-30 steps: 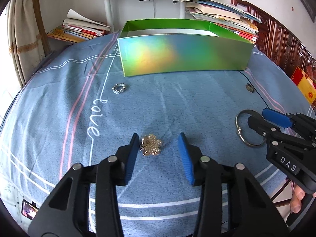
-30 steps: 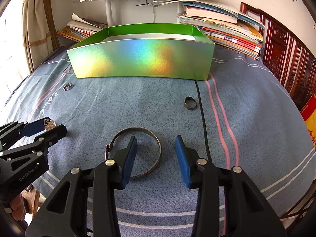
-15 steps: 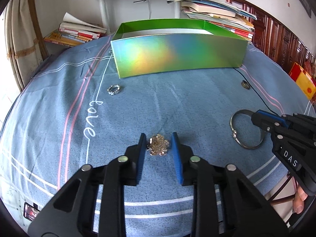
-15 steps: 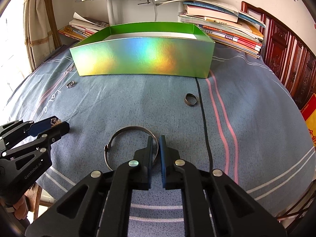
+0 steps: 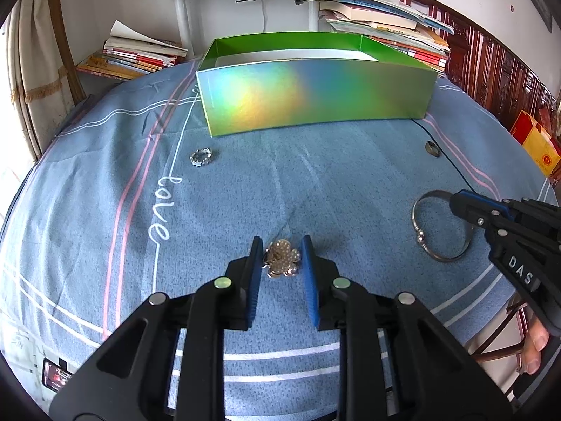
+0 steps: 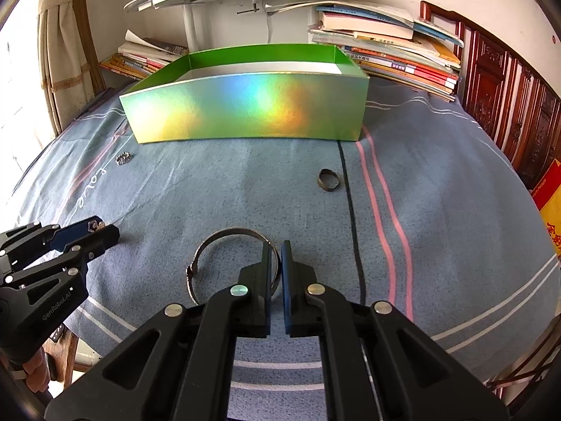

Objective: Organize jewelry
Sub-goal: 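Carry the brooch and bangle into the green box and open both grippers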

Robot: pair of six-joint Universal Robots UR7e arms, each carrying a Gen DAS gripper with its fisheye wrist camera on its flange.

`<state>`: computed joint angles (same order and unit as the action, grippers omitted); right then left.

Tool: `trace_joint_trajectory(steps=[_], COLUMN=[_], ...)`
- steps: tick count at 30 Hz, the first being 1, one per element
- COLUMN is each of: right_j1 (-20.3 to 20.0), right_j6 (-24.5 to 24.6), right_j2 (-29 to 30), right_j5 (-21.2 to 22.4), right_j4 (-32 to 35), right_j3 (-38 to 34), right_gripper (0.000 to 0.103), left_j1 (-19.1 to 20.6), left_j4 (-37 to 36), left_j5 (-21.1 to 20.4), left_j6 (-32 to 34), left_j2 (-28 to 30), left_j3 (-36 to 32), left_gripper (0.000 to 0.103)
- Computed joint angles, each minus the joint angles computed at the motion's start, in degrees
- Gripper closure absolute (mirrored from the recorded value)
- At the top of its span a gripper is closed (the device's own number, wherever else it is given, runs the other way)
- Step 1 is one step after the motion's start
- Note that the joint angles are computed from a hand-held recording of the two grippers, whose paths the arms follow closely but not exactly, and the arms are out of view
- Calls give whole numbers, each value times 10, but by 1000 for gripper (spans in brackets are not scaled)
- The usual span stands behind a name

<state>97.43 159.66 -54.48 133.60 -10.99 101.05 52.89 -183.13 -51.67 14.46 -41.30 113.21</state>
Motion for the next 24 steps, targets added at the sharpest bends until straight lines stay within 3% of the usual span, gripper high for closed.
trace_joint_trajectory(steps=[9, 16, 20, 24], right_j1=[0, 12, 20, 13], right_j6=[4, -17, -40, -29], right_j2=[3, -22, -27, 23], right_j5=[2, -33, -46, -51], right_j4=[6, 23, 42, 136], right_j3=[-5, -33, -95, -232], right_gripper=[97, 97, 97, 97], left_j1=[2, 2, -10, -14], left_j4=[3, 34, 22, 46], left_j5=[-6, -31, -24, -20], left_j6=[-6, -3, 33, 65], left_j2=[-2, -18, -8, 32], left_j3=[-1, -33, -91, -200], left_gripper=[81, 81, 81, 81])
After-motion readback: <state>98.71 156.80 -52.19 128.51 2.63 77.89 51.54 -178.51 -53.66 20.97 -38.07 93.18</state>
